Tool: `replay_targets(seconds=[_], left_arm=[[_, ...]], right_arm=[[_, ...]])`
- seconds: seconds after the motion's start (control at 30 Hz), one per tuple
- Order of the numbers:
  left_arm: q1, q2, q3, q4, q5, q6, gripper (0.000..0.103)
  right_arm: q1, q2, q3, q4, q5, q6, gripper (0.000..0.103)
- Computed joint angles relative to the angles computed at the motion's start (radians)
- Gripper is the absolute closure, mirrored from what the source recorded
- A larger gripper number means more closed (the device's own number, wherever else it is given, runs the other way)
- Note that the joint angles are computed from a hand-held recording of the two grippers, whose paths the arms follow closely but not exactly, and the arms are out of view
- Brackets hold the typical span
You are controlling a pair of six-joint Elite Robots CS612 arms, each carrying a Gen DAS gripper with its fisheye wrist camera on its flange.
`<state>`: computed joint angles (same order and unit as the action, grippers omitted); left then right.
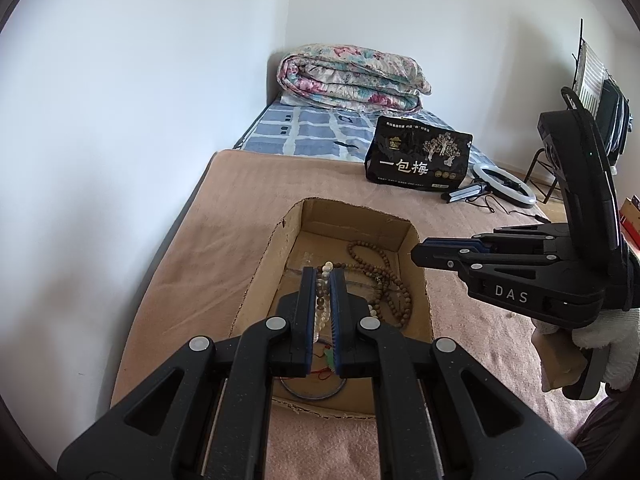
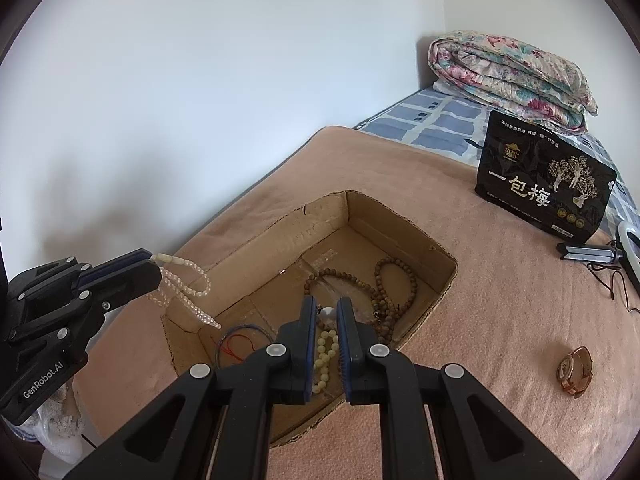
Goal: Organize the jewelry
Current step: 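Carry the pearl necklace with the left tool over the box, then open the left tool to drop the pearl necklace into the box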
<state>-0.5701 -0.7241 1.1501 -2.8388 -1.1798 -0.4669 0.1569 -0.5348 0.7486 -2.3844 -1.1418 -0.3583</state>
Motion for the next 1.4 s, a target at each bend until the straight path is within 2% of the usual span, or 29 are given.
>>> replay_targets(seconds=[0.43,0.53,0.6,0.63,0.67,0.7,0.73,0.77,0.9,0.93,1.0,1.07,1.4], left_arm=[[0.002,0.012,-0.012,0.013,-0.003,-0.001,0.098],[0.001,0.016,-0.015,0.022,0.002,0.003,0.098],[-0.001,0.019,-0.019,0.032,0.007,0.008,0.097],[-0.002,0.022,-0.023,0.042,0.013,0.009,0.089],[-0.002,0.023,-0.025,0.047,0.018,0.009,0.074],[-0.003,0.024,-0.026,0.047,0.021,0.009,0.065],[-0.004,0.023,-0.023,0.043,0.026,0.006,0.052],[-0.005,0.022,-0.019,0.037,0.03,0.003,0.05],[-0.007,0.018,-0.013,0.047,0.034,-0.007,0.05],[-0.008,0.017,-0.012,0.049,0.037,-0.006,0.05],[-0.01,0.014,-0.008,0.053,0.042,-0.005,0.047],[-0.01,0.015,-0.008,0.047,0.044,-0.006,0.037],[-0.017,0.008,-0.001,0.048,0.059,0.002,0.036]], right_arm=[[0.005,0.011,-0.017,-0.005,-0.012,-0.008,0.092],[0.005,0.008,-0.007,-0.036,-0.024,-0.002,0.071],[0.005,0.007,-0.006,-0.041,-0.027,0.0,0.065],[0.005,0.007,-0.006,-0.045,-0.029,0.001,0.055],[0.005,0.005,-0.001,-0.055,-0.031,0.002,0.04],[0.005,0.003,0.005,-0.069,-0.033,0.004,0.033],[0.005,0.0,0.013,-0.087,-0.036,0.008,0.022],[0.005,-0.003,0.021,-0.106,-0.042,0.016,0.014],[0.003,-0.005,0.028,-0.136,-0.052,0.04,0.006],[0.003,-0.005,0.027,-0.138,-0.058,0.044,0.001],[0.004,-0.008,0.034,-0.161,-0.078,0.05,0.0],[0.007,-0.01,0.037,-0.17,-0.099,0.047,0.0],[0.002,-0.037,0.082,-0.213,-0.129,0.052,0.0]])
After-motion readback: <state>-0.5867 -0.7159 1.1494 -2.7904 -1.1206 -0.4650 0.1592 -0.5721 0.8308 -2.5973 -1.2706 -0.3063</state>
